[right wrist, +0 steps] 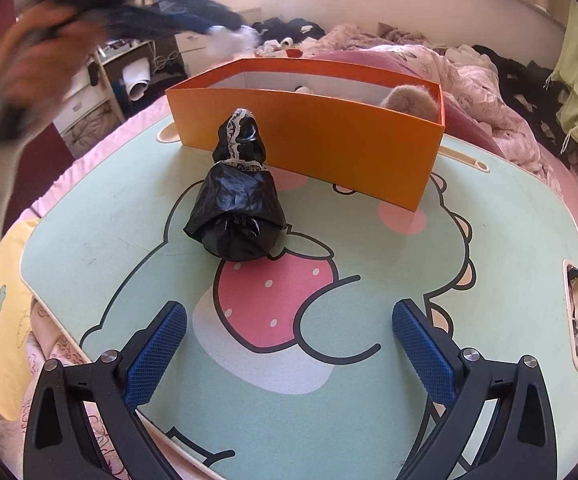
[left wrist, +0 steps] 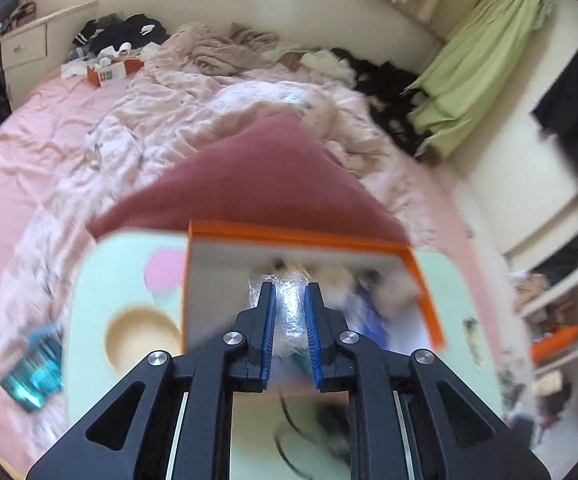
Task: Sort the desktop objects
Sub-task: 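Lift the clear bag out and place it on the table with the left gripper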
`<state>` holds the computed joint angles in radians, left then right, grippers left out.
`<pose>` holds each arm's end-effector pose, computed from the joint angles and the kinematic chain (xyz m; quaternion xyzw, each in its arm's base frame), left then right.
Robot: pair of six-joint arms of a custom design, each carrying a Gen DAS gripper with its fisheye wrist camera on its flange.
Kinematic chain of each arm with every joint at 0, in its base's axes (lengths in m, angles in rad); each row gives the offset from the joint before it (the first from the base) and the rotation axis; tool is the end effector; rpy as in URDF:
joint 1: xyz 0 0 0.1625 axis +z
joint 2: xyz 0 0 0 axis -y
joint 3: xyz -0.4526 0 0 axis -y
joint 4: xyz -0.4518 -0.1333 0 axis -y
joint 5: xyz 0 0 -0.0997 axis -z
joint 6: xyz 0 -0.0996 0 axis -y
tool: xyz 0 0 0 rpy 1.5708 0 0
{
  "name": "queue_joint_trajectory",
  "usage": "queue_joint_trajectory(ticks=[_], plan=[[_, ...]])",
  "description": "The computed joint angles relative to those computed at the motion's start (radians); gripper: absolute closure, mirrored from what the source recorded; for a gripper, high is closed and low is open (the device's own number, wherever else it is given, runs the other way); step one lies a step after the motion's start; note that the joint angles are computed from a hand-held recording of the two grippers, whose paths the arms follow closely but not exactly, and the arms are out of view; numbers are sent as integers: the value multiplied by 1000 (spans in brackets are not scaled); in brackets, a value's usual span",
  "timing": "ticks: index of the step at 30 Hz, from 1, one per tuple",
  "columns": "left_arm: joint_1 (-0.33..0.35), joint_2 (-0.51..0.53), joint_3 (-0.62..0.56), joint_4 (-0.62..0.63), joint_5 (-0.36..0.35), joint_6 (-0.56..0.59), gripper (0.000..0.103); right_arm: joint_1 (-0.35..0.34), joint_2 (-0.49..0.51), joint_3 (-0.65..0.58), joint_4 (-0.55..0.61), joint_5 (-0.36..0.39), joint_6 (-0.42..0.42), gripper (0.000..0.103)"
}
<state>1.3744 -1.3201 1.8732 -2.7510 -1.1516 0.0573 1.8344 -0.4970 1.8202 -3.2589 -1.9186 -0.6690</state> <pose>0.0474 -0.6526 0.3484 0.0540 0.9311 -0.3147 0.1765 0.2614 -0.5873 -0.1116 0.4074 -0.8793 0.1408 0.2026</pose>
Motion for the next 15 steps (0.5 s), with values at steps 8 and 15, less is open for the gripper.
queue_joint_trajectory(ticks=[8,15], plan=[[42,-53,217,-265,-104,19,56,3,5,-5,-4,-17,-8,0],[12,-82,379,-529,5,20,23,2,5,0,-12,-21,-17,0]])
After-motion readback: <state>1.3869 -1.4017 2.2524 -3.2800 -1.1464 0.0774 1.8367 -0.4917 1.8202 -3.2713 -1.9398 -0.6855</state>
